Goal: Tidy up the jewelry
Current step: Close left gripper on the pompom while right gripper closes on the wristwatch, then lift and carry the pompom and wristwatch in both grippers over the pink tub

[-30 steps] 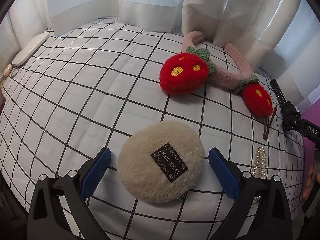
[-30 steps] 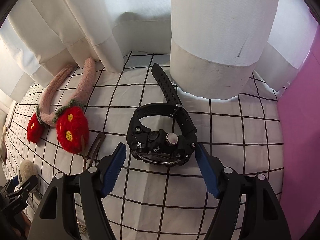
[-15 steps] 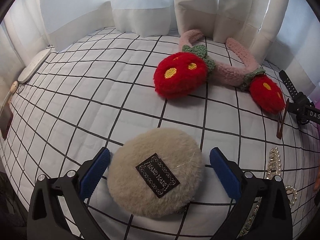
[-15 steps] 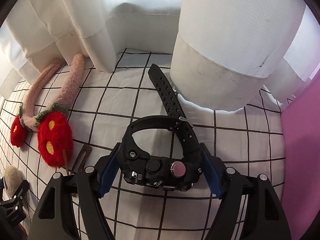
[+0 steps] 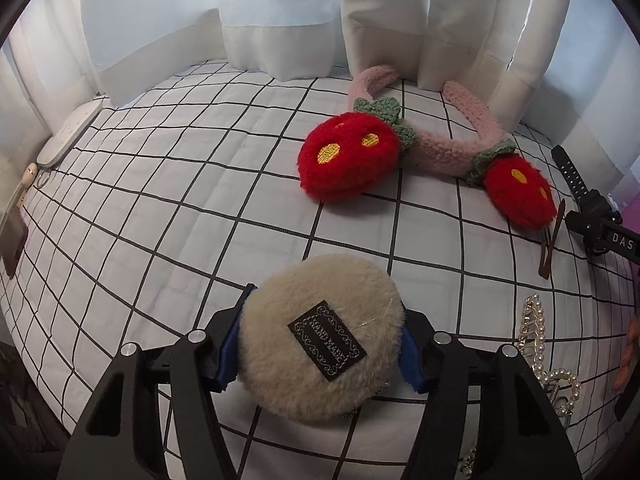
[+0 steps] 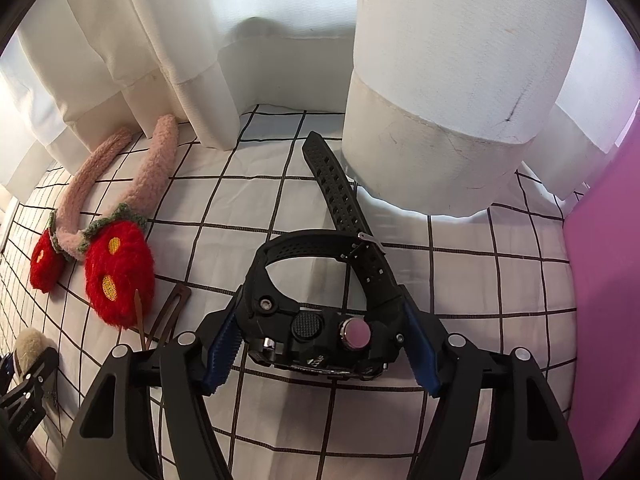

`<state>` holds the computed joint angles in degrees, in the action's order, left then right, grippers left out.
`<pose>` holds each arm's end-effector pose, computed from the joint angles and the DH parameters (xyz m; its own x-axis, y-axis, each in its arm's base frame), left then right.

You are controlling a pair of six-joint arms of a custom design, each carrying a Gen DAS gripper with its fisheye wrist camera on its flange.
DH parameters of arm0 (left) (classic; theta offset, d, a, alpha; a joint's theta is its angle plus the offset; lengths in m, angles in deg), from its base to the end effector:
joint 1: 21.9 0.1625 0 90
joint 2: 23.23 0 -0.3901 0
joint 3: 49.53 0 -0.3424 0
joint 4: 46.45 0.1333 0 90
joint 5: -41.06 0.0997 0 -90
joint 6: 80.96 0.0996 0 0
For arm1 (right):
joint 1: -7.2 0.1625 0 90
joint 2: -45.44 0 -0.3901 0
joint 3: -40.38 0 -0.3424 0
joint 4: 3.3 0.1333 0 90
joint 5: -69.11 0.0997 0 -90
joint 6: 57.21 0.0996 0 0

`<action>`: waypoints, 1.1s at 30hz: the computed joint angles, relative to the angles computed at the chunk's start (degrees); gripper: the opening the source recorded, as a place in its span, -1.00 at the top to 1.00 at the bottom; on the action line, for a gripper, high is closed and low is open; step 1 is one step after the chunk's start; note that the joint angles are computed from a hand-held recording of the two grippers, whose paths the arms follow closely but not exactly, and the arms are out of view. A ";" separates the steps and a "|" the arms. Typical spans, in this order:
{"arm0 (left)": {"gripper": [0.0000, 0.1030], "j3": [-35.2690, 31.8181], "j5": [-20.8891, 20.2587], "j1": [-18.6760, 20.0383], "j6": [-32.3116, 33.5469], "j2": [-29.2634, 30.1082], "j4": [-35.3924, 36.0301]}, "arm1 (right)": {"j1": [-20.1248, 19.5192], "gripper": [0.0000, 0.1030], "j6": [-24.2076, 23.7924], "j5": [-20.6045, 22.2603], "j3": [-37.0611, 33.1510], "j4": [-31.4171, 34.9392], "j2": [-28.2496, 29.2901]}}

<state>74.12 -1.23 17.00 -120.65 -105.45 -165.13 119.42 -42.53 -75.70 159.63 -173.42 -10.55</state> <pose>-0.1751 -0.4072 0.2351 -0.7121 0.0907 -0.6962 0.3954 0.8712 -0.2910 0.2312 -0.4287 0.1541 -0.6945 0.2260 0.6831 -0.1922 0.8566 -0.4788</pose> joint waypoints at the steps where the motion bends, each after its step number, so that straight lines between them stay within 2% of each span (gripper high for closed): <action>1: -0.03 0.13 -0.08 -0.04 -0.01 -0.24 0.00 | -0.02 -0.32 0.24 0.32 0.53 0.01 -0.63; 6: 0.02 0.38 -1.14 -0.33 -1.12 -1.89 0.91 | 0.63 -0.32 2.35 1.08 2.80 1.99 -3.93; 13: 0.02 1.00 0.09 -3.69 -0.43 -5.34 3.35 | 3.63 -0.32 5.73 0.86 4.56 4.41 -6.60; 24: 0.02 -1.95 -0.61 -8.89 1.70 -7.16 5.34 | 12.94 -0.32 13.04 -0.72 4.19 13.44 -11.25; 33: 0.02 -5.67 -1.26 -13.54 6.01 -5.36 3.47 | 19.85 -0.32 17.50 -3.68 1.91 20.00 -15.78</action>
